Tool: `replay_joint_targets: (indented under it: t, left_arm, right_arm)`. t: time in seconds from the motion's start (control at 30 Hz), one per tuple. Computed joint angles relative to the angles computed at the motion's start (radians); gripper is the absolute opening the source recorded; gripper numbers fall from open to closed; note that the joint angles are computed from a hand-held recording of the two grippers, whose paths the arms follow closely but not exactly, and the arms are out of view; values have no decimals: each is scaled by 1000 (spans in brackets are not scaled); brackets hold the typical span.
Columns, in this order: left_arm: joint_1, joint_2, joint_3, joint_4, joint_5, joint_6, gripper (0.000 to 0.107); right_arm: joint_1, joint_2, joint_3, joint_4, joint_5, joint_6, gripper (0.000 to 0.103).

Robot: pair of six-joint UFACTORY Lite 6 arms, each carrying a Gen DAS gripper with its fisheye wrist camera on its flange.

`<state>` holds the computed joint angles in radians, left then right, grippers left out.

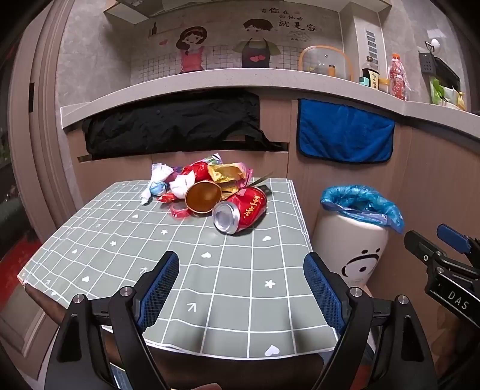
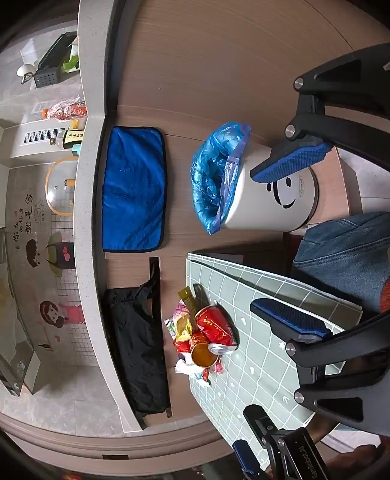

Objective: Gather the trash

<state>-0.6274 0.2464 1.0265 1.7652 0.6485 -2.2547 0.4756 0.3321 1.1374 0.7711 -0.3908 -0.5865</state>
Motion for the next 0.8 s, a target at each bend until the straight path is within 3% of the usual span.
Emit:
replay_joint_targets:
  t: [0.23, 0.8]
  left_arm:
    - [-16, -14, -32, 37, 28, -45, 85]
    - [-31, -30, -16, 14, 43, -4, 85]
  right_arm:
    - [12, 4, 13, 60, 2, -60, 77]
    - [5, -4, -4, 8, -9, -11, 77]
